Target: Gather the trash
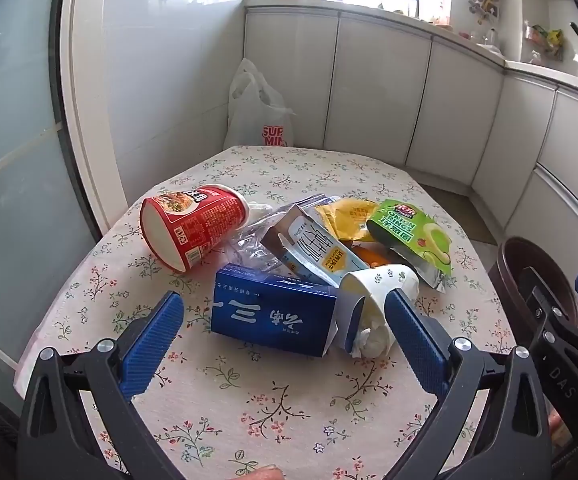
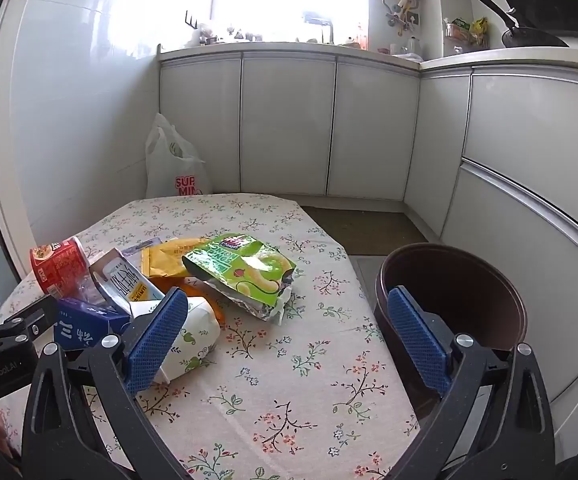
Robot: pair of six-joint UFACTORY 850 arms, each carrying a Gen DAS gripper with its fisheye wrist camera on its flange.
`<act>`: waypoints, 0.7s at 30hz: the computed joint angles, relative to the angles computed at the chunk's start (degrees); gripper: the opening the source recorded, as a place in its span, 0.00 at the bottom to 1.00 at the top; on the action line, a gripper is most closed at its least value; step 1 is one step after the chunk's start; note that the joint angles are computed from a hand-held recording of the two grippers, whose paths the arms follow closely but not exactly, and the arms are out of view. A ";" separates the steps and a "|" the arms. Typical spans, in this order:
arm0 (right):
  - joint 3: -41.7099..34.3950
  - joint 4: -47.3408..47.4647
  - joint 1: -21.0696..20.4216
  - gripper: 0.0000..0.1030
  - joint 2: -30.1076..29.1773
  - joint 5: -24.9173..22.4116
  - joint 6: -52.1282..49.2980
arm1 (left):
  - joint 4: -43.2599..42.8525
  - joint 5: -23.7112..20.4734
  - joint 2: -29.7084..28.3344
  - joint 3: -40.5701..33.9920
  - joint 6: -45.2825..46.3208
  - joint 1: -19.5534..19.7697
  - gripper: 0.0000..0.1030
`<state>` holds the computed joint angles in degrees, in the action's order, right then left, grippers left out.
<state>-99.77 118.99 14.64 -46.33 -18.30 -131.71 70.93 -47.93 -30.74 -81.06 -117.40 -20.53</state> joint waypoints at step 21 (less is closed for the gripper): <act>0.48 3.14 0.12 0.93 0.39 0.16 -2.82 | 1.44 1.03 0.46 0.39 -1.49 -0.09 0.95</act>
